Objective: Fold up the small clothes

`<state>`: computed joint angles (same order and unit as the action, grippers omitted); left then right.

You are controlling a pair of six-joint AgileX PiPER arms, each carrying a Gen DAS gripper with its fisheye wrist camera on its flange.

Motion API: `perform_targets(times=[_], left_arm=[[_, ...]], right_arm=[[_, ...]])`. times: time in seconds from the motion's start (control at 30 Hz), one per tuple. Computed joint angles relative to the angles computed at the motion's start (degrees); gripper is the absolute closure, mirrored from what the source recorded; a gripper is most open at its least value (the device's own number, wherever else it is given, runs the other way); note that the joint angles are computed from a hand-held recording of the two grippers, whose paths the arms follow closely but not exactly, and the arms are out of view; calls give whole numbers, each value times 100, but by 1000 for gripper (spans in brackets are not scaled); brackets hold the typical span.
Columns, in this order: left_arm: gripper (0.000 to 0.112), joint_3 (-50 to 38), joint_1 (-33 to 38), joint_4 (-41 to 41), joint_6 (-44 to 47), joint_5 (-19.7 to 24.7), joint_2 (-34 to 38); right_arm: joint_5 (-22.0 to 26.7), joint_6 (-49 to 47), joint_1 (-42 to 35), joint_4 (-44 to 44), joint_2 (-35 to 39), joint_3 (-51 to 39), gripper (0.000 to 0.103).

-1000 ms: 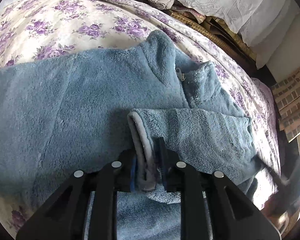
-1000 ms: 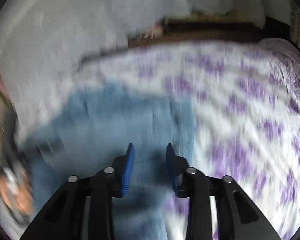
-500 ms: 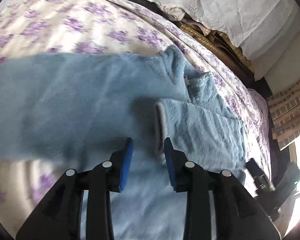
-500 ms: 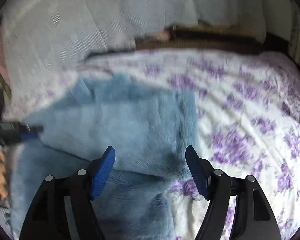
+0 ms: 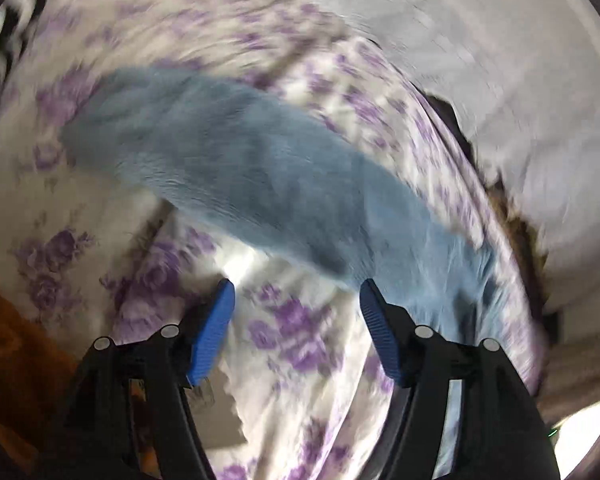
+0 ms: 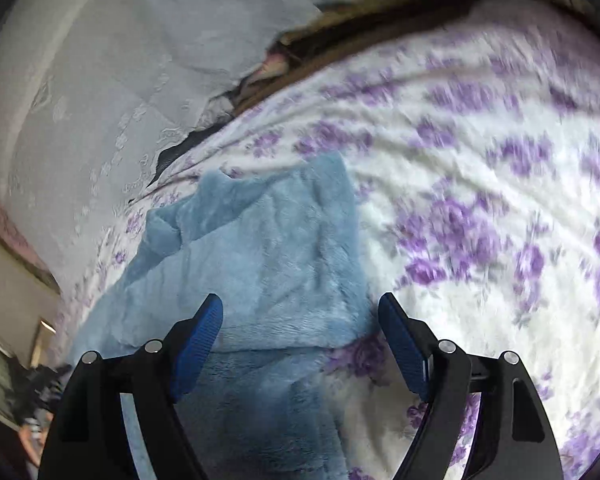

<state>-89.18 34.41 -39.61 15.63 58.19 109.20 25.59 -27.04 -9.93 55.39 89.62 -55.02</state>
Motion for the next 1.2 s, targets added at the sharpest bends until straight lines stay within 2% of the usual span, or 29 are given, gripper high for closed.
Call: perform_targets(times=[0.07,0.27,0.33,0.4,0.57,0.7,0.97,1.2], left_arm=[[49,-262,67,-118,-191,72,226],[50,-801,253,-416,-729,-142,741],[61,-941,213,-155,-1002,-343,819],[80,-1191,77,375,-1371,-453,927],[101,-1042,-185,918,-1254,-752,662],[101,-729,-342,916,-894,-986,193],[102,-740,-769,1030,-729,-812,-279],[102,-765,-1527,1508,-888,-804,-580]], right_arm=[[-8,-126,-5,171,17,11,23],[-174,31,122,-73,24,11,23],[-174,21,122,-52,18,17,23],[-189,-15,121,-3,19,18,23],[-192,-48,111,6,13,20,23],[-188,-42,108,4,24,4,23],[-204,-83,106,67,7,28,23],[-257,-184,-49,225,-167,84,23]])
